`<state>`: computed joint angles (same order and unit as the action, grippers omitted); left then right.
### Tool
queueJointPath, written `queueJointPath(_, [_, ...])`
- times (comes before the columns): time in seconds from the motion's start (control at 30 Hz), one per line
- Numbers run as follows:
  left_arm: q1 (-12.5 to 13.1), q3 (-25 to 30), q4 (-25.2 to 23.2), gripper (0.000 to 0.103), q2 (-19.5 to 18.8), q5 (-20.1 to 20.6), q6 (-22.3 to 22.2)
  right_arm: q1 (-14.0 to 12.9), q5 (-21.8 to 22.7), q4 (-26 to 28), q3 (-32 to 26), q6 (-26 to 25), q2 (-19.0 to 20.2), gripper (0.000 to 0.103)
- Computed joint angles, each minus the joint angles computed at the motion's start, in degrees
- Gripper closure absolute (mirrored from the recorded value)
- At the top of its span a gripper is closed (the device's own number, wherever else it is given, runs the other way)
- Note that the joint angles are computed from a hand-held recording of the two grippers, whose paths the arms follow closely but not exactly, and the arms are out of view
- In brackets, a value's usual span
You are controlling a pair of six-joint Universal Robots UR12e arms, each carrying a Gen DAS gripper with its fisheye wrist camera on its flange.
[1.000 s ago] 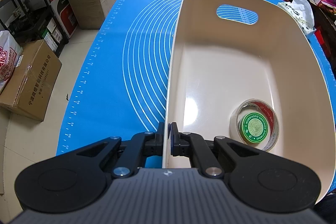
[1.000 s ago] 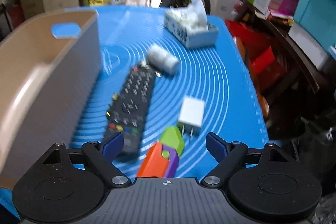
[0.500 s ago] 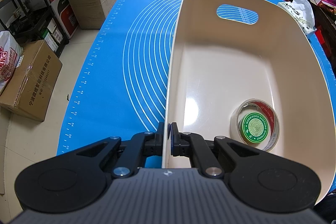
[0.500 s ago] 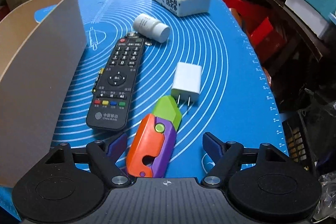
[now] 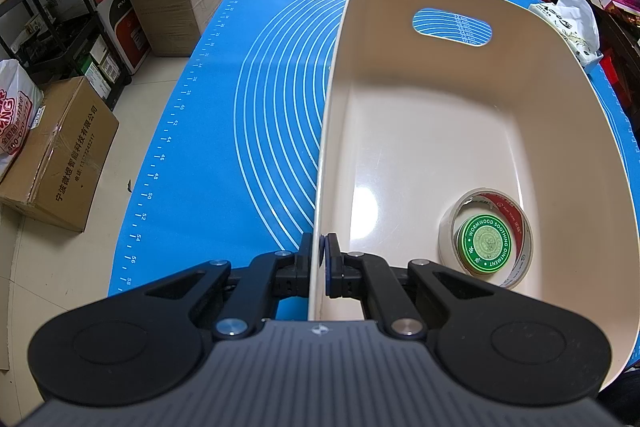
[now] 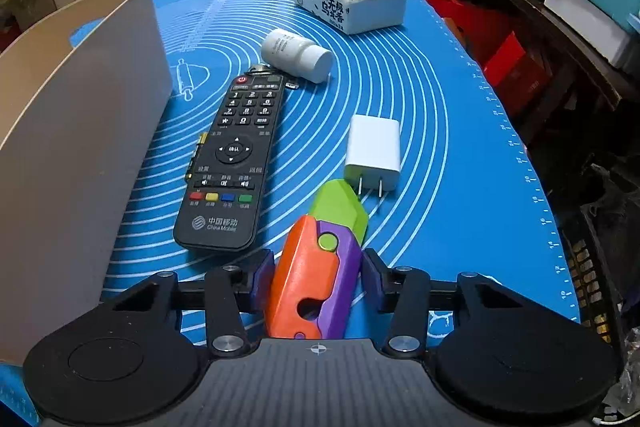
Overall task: Organize rigid objects
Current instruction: 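Move the right gripper to the orange-purple toy knife and grasp it, then carry the toy knife into the bin and release it with the right gripper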
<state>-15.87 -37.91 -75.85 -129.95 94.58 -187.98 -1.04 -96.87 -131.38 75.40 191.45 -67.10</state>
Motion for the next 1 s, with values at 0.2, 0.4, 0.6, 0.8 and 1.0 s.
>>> queueJointPath(0.2, [0.0, 0.0, 0.0, 0.097, 0.0, 0.0, 0.0, -0.1, -0.2, -1.1, 0.8, 2.1, -0.6, 0.052])
queueJointPath(0.4, [0.0, 0.0, 0.0, 0.097, 0.0, 0.0, 0.0, -0.1, -0.2, -2.9, 1.2, 2.6, -1.1, 0.053])
queueJointPath(0.6, [0.0, 0.0, 0.0, 0.097, 0.0, 0.0, 0.0, 0.1, -0.7, -4.8, 1.5, 2.6, -1.4, 0.053])
queueJointPath(0.8, [0.0, 0.0, 0.0, 0.097, 0.0, 0.0, 0.0, 0.1, -0.6, -7.6, 1.6, 2.6, -2.1, 0.053])
queueJointPath(1.0, [0.0, -0.1, 0.0, 0.097, 0.0, 0.0, 0.0, 0.4, 1.6, -11.0, -0.1, 0.5, -2.2, 0.053])
